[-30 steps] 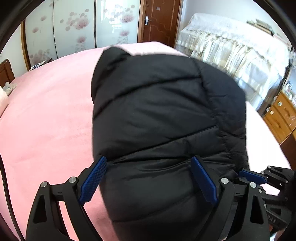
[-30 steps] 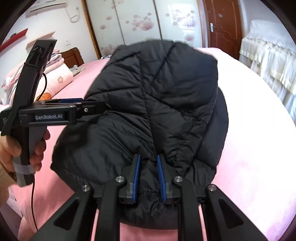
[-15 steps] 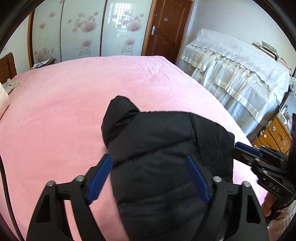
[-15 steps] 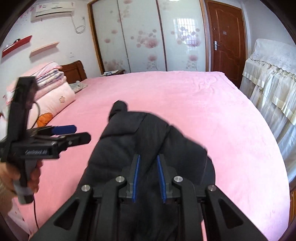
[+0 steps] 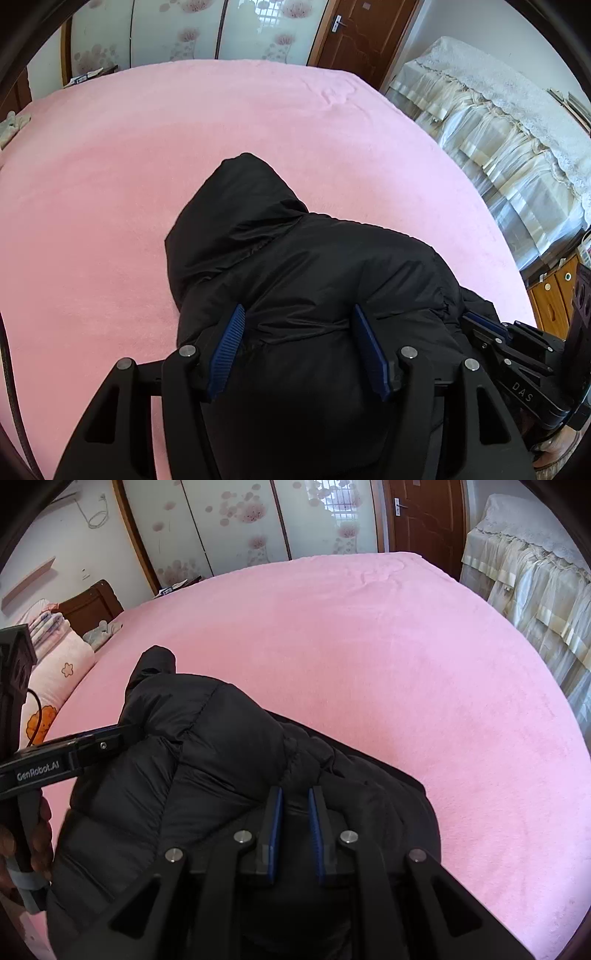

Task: Fold large clothes
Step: 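Press the hooded bundle down on the bed and open both tools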

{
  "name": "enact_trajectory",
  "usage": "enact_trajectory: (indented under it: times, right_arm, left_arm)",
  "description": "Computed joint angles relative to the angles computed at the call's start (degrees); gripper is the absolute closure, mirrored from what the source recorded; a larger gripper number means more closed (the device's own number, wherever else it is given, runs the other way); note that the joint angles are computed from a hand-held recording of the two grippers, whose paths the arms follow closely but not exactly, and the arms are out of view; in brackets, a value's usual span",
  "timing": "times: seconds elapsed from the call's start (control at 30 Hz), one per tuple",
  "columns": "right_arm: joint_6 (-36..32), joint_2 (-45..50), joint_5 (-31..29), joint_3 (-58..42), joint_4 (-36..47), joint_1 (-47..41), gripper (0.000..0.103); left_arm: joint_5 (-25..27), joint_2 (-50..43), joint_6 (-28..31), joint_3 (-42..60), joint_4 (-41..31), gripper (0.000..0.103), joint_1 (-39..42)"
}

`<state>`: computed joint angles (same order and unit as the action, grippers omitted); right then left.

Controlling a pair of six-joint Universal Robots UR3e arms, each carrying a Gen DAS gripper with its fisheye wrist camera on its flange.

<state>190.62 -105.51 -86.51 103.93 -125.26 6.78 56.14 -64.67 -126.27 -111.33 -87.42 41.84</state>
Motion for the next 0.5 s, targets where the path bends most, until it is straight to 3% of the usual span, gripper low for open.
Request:
enact_trajectory:
  times: [0.2,0.5]
  right_arm:
    - [0.95,0.33,0.53,5.53,-6.26,0.4,0.092]
    - [0.82,1.02,-0.04,6.02,-7.16,0.58,0.092]
  left_arm:
    - [-0.44,-0.66,-1.16,-6.68,7.66,0.038,-0.57]
    - [-0.6,-0.66,0.41,-8.22,9.43,0.037,0.3]
